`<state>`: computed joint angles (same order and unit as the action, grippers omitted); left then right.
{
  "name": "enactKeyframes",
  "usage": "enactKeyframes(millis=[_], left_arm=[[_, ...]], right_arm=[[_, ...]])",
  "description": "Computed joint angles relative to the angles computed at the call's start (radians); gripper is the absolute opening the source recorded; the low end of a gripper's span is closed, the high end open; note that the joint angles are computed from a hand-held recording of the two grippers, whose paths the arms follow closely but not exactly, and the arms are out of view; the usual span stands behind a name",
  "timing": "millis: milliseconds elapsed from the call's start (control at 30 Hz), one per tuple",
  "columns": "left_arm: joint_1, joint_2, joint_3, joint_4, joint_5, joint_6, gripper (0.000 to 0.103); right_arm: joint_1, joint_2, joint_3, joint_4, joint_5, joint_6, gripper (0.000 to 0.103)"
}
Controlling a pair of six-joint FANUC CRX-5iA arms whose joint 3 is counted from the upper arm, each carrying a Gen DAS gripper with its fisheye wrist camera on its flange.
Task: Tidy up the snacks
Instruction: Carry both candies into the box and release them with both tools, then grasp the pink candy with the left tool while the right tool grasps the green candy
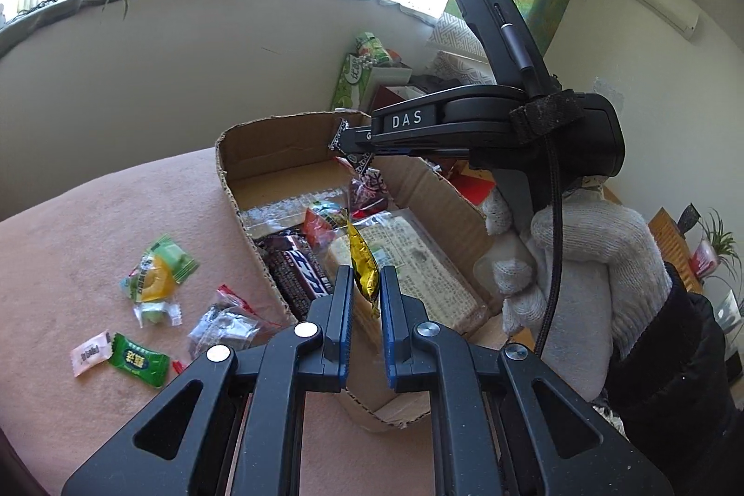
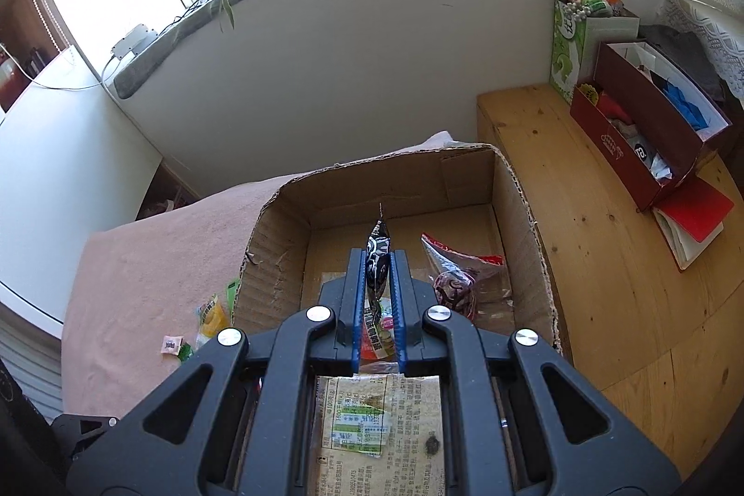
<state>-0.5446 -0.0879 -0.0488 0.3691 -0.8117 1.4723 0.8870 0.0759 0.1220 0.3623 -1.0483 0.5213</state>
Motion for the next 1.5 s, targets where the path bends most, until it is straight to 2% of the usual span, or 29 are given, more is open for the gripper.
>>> enactKeyframes(millis=[500, 633, 667, 733, 800, 900, 1100, 1233, 1500], left_arm=[[-0.037, 0.025, 0.033, -0.02, -0.02, 0.003, 0.01], [-0.043, 0.023, 0.033, -0.03, -0.014, 0.01, 0.016], [-0.043, 0.021, 0.034, -0.034, -0.015, 0.012, 0.016], [-0.046, 0.02, 0.036, -0.038, -0.015, 0.012, 0.017], [-0.049, 0.016, 0.038, -0.048, -0.015, 0.023, 0.026], [-0.048, 0.009, 0.037, -0.052, -0.015, 0.028, 0.032], [-0.028, -0.018, 0.013, -0.039, -0.013, 0.023, 0.039], [0.001, -0.051, -0.011, -0.033, -0.019, 0.013, 0.039], [0.134, -0.171, -0.122, 0.011, -0.036, -0.037, 0.039]], right_arm=[[-0.009, -0.009, -0.021, -0.004, 0.014, 0.002, 0.01], [-0.008, -0.009, -0.02, 0.002, 0.009, -0.008, 0.011], [-0.008, -0.008, -0.018, 0.002, 0.005, -0.007, 0.013], [-0.005, -0.008, -0.019, 0.013, -0.001, -0.015, 0.026], [0.003, -0.012, -0.028, 0.04, -0.001, -0.035, 0.048], [0.01, -0.016, -0.035, 0.069, -0.002, -0.054, 0.062], [0.021, -0.013, -0.024, 0.077, -0.019, -0.06, 0.062], [0.037, -0.019, -0.028, 0.089, -0.019, -0.078, 0.062], [0.113, -0.042, -0.051, 0.143, -0.004, -0.108, 0.062]])
